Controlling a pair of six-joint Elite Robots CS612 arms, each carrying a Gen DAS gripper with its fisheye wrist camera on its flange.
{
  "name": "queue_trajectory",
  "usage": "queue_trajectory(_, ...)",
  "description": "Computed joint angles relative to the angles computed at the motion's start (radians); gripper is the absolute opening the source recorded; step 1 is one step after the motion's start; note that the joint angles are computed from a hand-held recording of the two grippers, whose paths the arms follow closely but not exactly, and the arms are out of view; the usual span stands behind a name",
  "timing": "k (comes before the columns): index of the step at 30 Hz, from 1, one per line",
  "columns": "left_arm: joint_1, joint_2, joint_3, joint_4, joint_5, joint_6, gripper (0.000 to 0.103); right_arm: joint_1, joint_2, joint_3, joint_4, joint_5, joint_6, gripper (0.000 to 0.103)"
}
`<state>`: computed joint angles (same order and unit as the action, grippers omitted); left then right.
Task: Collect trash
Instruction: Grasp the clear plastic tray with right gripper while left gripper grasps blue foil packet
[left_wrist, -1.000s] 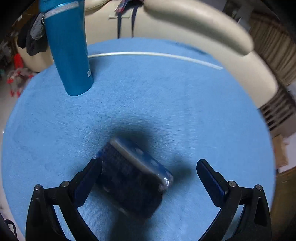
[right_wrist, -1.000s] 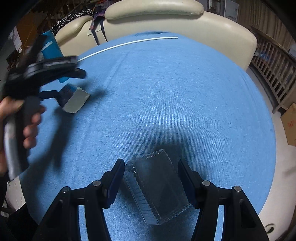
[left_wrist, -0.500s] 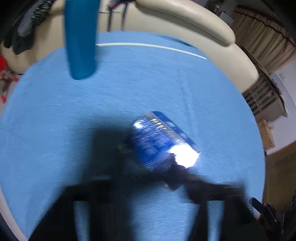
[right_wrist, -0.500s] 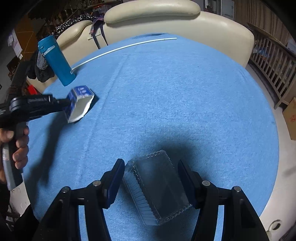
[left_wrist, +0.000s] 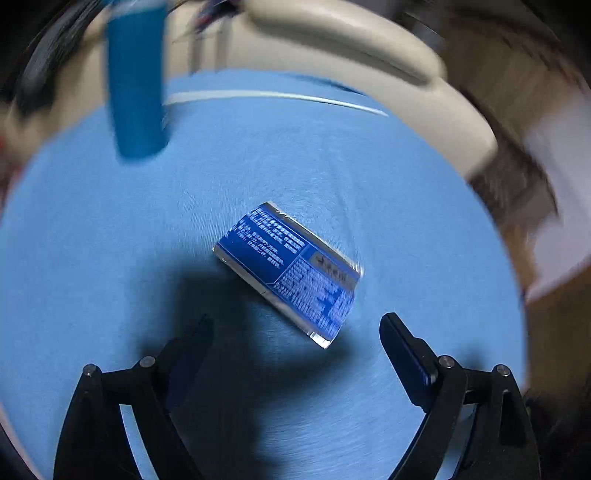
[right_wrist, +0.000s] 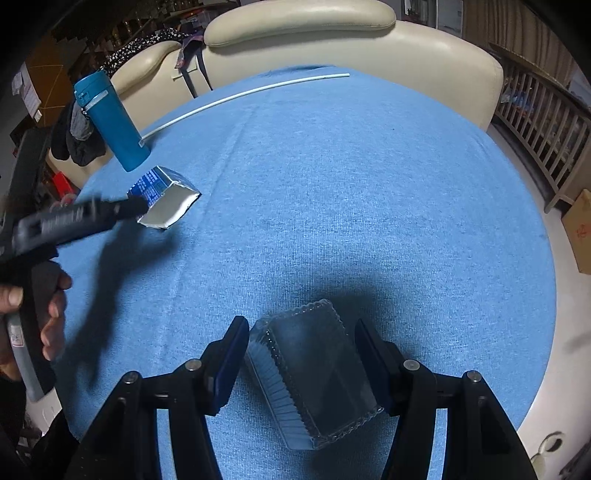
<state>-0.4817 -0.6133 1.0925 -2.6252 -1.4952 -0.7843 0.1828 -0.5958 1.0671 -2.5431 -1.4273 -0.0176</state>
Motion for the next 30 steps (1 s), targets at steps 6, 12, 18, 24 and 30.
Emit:
queue_trajectory(6,-0.004,0.031,-0.089,0.126,0.075,-0.286,0.091,0.001,0.011,-0.014,0.032,0.008,-0.012,0.056)
queue_trajectory(12,0.001,0.1,-0.256,0.328,0.089,-0.382,0.091,-0.008,0.015,-0.005,0.033,0.037,0.011,0.052)
queue_trajectory(18,0.017,0.147,-0.321,0.341,-0.009,-0.243,0.059,-0.012,0.009,0.004,0.021,0.051,0.014,0.052)
queue_trajectory(24,0.025,0.108,-0.24,0.285,-0.025,-0.128,0.058,-0.029,-0.009,0.034,-0.021,0.097,0.068,0.073)
queue_trajectory(30,0.027,0.027,-0.107,0.229,-0.018,0.047,0.057,-0.047,-0.061,0.114,-0.119,0.068,0.119,0.076)
